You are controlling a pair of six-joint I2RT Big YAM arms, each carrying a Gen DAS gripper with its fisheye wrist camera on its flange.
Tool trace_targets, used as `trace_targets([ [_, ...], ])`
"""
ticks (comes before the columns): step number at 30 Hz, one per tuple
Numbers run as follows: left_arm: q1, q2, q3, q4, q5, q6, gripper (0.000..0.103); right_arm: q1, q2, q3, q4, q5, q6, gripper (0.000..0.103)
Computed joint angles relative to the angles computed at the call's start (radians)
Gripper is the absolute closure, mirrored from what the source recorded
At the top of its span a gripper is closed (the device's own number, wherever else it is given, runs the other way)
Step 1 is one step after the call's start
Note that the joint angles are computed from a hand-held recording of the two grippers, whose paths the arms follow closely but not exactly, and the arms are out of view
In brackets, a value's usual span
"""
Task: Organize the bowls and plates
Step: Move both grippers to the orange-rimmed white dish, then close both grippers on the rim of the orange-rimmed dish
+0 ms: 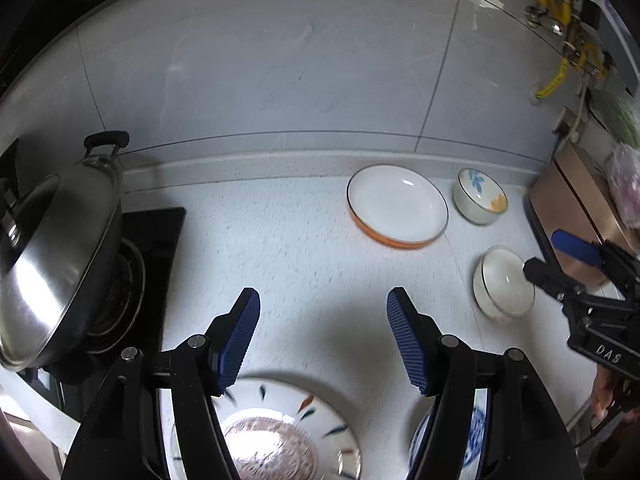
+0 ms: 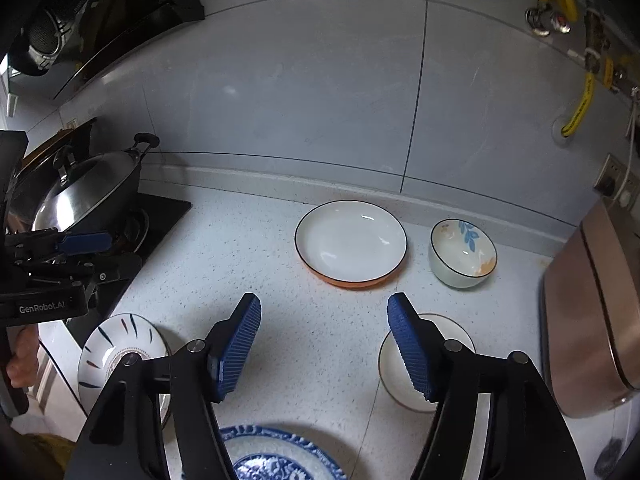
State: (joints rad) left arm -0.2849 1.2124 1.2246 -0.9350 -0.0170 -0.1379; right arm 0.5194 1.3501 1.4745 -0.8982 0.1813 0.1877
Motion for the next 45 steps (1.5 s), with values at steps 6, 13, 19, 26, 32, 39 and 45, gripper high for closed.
trace_targets([
  [6,-0.031,0.135,0.09,0.023,-0.045,-0.036,0.043,-0.101,0.114,0.097,-0.02,-0.144,-0.053,0.037],
  [13,-0.047,0.318,0.221,0.021,-0.087,-0.037,0.043,-0.18,0.271,0.22,-0.044,-0.221,-0.062,0.036],
  [19,-0.048,0.423,0.287,0.019,-0.102,-0.013,0.043,-0.206,0.378,0.305,-0.065,-0.231,-0.053,0.037],
  [26,-0.044,0.523,0.352,0.009,-0.085,-0.017,0.043,-0.22,0.493,0.417,-0.115,-0.231,-0.058,0.037],
  [32,-0.046,0.582,0.383,0.018,-0.09,-0.027,0.043,-0.233,0.576,0.501,-0.154,-0.224,-0.055,0.037],
  [39,-0.048,0.631,0.408,0.006,-0.086,-0.045,0.043,-0.232,0.644,0.553,-0.178,-0.213,-0.041,0.037],
  [45,-0.041,0.672,0.445,-0.016,-0.047,-0.058,0.043,-0.23,0.691,0.604,-0.192,-0.187,-0.046,0.037],
])
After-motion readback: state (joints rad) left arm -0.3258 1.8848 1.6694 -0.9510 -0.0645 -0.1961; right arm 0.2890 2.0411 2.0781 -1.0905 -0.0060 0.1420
